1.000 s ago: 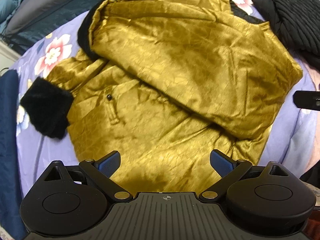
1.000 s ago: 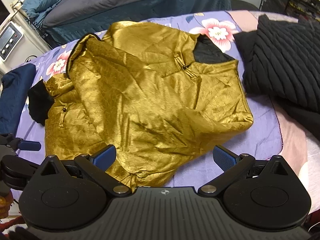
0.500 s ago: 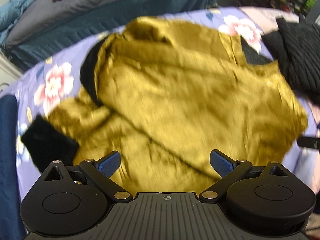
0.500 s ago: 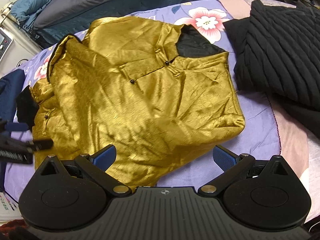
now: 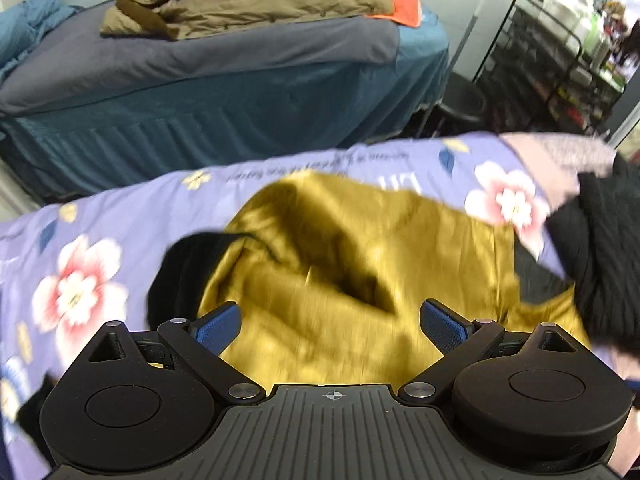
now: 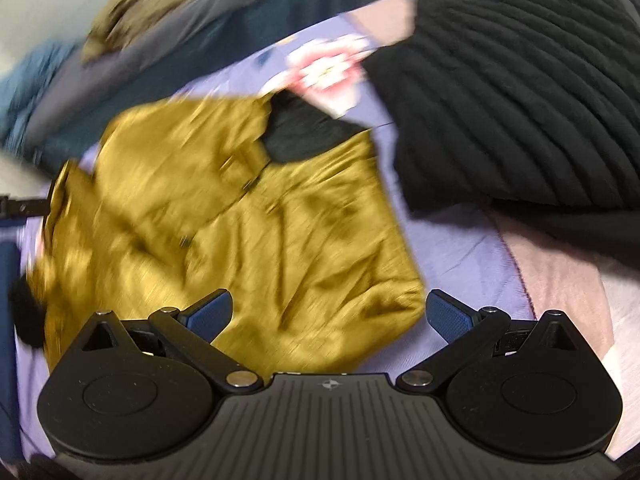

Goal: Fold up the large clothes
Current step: 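Grasp the jacket body with the right gripper while the left gripper grasps it too, then lift the jacket high with both grippers, shake it out, then open both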

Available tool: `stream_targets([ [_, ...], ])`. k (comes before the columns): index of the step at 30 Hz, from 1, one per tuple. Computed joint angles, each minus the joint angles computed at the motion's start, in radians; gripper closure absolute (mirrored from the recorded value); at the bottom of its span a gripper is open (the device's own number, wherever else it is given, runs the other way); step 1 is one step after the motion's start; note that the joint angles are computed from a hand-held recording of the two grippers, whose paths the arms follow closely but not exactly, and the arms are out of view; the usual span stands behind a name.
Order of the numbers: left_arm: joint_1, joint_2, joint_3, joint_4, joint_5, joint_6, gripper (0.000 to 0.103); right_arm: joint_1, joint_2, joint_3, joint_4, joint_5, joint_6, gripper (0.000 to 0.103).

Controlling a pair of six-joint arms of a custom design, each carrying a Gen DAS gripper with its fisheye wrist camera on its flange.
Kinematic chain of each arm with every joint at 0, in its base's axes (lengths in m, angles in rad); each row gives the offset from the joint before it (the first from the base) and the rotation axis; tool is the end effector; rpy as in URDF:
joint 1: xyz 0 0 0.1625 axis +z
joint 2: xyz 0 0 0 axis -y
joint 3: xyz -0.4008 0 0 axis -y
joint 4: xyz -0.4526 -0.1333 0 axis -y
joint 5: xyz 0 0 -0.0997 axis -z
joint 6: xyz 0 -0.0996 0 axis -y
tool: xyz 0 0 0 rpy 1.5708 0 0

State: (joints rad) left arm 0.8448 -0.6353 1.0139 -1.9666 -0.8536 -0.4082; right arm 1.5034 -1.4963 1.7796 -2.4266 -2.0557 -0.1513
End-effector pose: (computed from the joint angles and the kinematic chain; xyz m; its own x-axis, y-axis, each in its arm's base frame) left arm -0.4118 -0.7632 0.1597 -0.7877 0.1546 -0.5964 0.3825 0.8815 -0.2767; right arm 0.0465 -0.6004 0.4156 -0.8643 0.1816 0.4690 -0.0745 0.8760 -0.4765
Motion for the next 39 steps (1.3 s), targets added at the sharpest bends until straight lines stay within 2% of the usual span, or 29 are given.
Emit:
stream_targets([
  [4, 0.032, 0.106, -0.150, 0.037, -0.070, 0.000, 0.000, -0.050, 0.016, -0.028, 0.008, 0.052, 0.102, 0.001],
  [7, 0.050, 0.216, -0.297, 0.145, -0.111, -0.014, 0.000, -0.085, 0.031, -0.042, 0.031, 0.113, 0.177, 0.001],
  [10, 0.063, 0.328, -0.446, 0.265, -0.144, -0.019, 0.000, -0.111, 0.039, -0.050, 0.082, 0.172, 0.263, 0.008],
  [12, 0.070, 0.391, -0.532, 0.343, -0.156, -0.033, 0.000, -0.128, 0.032, -0.032, 0.077, 0.222, 0.286, 0.013],
  [13, 0.072, 0.390, -0.518, 0.325, -0.165, -0.021, 0.000, -0.132, 0.032, -0.027, 0.082, 0.235, 0.290, 0.017],
  [15, 0.075, 0.365, -0.462, 0.276, -0.178, -0.011, 0.000, -0.136, 0.037, -0.026, 0.108, 0.236, 0.308, 0.030],
  [16, 0.077, 0.359, -0.452, 0.274, -0.181, -0.025, 0.000, -0.141, 0.033, -0.021, 0.115, 0.251, 0.310, 0.045],
  [17, 0.077, 0.354, -0.444, 0.274, -0.177, -0.040, 0.008, -0.147, 0.026, -0.014, 0.119, 0.270, 0.312, 0.065],
  [18, 0.078, 0.329, -0.405, 0.247, -0.180, -0.046, 0.016, -0.152, 0.020, -0.008, 0.120, 0.283, 0.316, 0.079],
  [19, 0.078, 0.308, -0.375, 0.222, -0.192, -0.045, 0.019, -0.157, 0.012, 0.000, 0.117, 0.294, 0.316, 0.082],
  [20, 0.078, 0.282, -0.336, 0.190, -0.206, -0.037, 0.032, -0.160, 0.005, 0.006, 0.112, 0.304, 0.311, 0.083],
  [21, 0.075, 0.255, -0.297, 0.164, -0.218, -0.032, 0.038, -0.162, -0.002, 0.011, 0.108, 0.310, 0.304, 0.086],
  [24, 0.060, 0.164, -0.162, 0.056, -0.239, -0.032, 0.049, -0.161, -0.021, 0.019, 0.098, 0.328, 0.289, 0.090],
  [26, 0.045, 0.102, -0.072, -0.027, -0.250, -0.046, 0.052, -0.152, -0.031, 0.025, 0.076, 0.331, 0.262, 0.092],
  [30, 0.016, -0.064, 0.144, -0.244, -0.281, -0.117, 0.055, -0.108, -0.061, 0.042, 0.021, 0.343, 0.137, 0.093],
  [32, -0.003, -0.151, 0.241, -0.359, -0.284, -0.150, 0.055, -0.090, -0.081, 0.043, 0.013, 0.384, 0.103, 0.094],
  [35, -0.046, -0.268, 0.357, -0.488, -0.230, -0.169, 0.056, -0.065, -0.114, 0.035, -0.002, 0.490, 0.039, 0.094],
  [39, -0.129, -0.422, 0.497, -0.600, -0.100, -0.160, 0.057, -0.023, -0.136, -0.002, -0.028, 0.662, -0.087, 0.094],
])
